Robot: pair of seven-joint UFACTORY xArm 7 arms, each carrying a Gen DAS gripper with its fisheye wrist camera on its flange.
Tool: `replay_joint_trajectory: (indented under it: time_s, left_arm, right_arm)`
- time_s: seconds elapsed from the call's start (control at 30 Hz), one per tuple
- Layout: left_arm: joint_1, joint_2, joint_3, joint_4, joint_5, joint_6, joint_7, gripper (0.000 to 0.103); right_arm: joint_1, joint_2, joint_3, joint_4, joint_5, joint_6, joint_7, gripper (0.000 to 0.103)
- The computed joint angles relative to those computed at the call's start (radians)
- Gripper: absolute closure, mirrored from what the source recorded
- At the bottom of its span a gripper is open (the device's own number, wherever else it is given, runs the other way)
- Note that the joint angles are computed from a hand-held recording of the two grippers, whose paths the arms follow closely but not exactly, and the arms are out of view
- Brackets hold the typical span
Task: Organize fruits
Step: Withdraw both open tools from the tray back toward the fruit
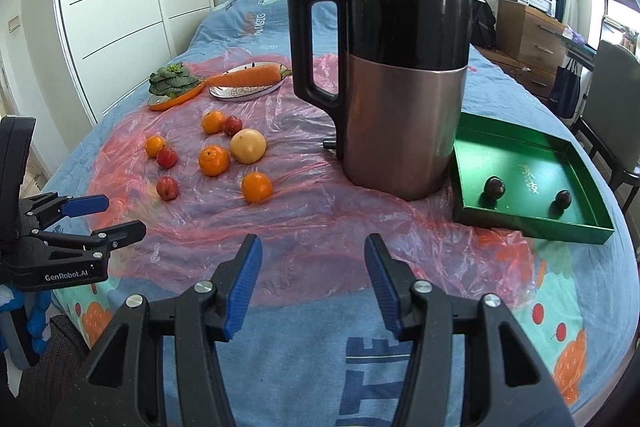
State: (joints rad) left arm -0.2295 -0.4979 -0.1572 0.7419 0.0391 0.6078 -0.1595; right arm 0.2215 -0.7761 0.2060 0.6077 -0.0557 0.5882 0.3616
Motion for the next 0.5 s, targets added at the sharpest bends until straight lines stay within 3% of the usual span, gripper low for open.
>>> replay_joint_trajectory:
  time_s: [0.5]
  left_arm:
    - [0.063, 0.036, 0.045, -0.030, -0.009, -0.055, -0.023, 0.032]
  right_arm:
    - [0.047, 0.190, 0.003, 0.072, 0.007, -0.077, -0.039, 0.008]
